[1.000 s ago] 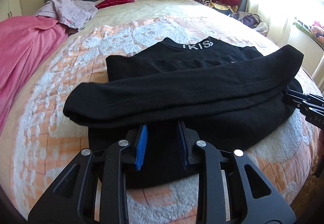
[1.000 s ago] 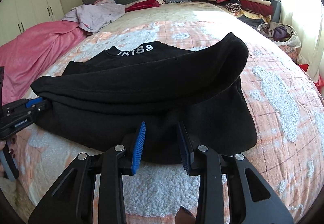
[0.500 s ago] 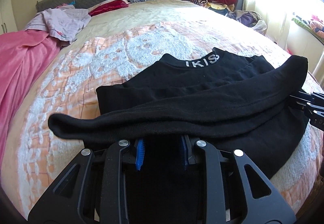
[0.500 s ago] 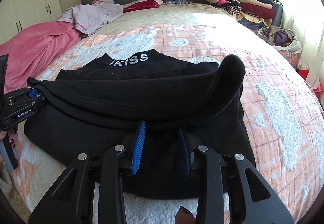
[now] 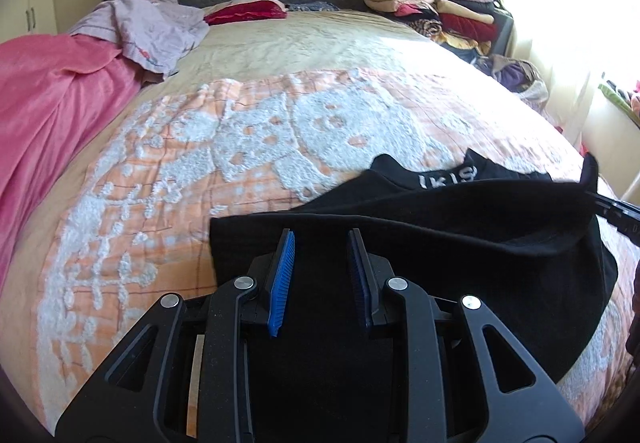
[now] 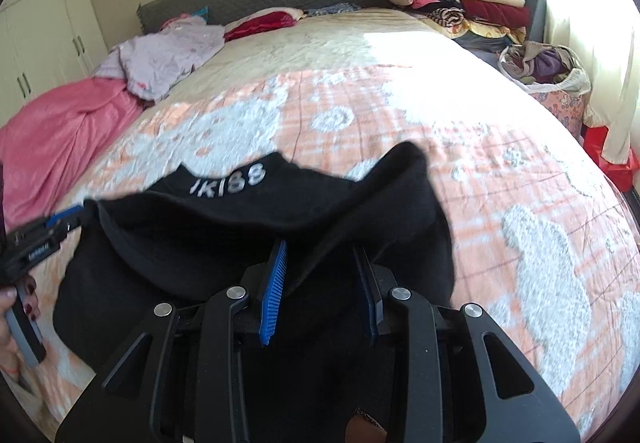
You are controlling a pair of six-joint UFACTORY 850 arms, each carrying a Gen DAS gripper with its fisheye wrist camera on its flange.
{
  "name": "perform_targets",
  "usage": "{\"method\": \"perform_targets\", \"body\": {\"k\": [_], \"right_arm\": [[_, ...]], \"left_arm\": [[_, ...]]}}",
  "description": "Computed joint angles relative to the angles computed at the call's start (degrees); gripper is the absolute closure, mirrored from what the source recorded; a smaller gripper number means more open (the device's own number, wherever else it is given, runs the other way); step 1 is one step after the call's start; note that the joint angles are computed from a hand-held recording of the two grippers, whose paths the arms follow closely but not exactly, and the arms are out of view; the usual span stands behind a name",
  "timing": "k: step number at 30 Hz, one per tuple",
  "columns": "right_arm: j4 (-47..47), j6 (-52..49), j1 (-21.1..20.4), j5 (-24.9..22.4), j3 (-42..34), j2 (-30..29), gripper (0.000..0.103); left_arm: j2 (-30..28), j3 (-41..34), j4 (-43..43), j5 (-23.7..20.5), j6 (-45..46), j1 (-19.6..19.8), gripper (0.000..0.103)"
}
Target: Fold small clothes
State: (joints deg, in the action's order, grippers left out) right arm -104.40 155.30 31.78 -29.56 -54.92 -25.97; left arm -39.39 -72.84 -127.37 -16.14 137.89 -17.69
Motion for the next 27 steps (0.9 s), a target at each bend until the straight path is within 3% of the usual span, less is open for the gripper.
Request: {"method": "perform_targets", "body": {"k": [6,10,13,18,20,27], "right_arm": [[-1.3,4.2,-0.4,-5.1,4.0,4.1,0.072],[0.3,3.4,-1.2,-5.4,6.2,5.2,0.068],[0.5,3.2,-2.3,-3.6,6.5,4.3,0.067],[-0.2,1.2,-4.6,1.6,3.8,0.5,0.057],[-1.1,1.2,-5.4,3.2,2.8,-0.5,0.057],[2.0,-5.6,-7.2,6.0,-1.4,-4.2,0.057]], "left_arm": [[1.0,0.2,1.5,-0.9,-3.8,2.0,0.083],[1.0,0.1,2.7,-0.2,-6.5,3.4,0.082],[-0.1,-0.9,6.2,0.2,-11.2,4.5,0.082],[-2.4,-3.0,20.3,-1.5,-24.6,5.1,0.082],[-3.4,-3.8,26.4,-3.2,-30.4,5.2,0.067],[-5.3,-4.7,26.3,-1.8,-29.2,3.8,0.065]]}}
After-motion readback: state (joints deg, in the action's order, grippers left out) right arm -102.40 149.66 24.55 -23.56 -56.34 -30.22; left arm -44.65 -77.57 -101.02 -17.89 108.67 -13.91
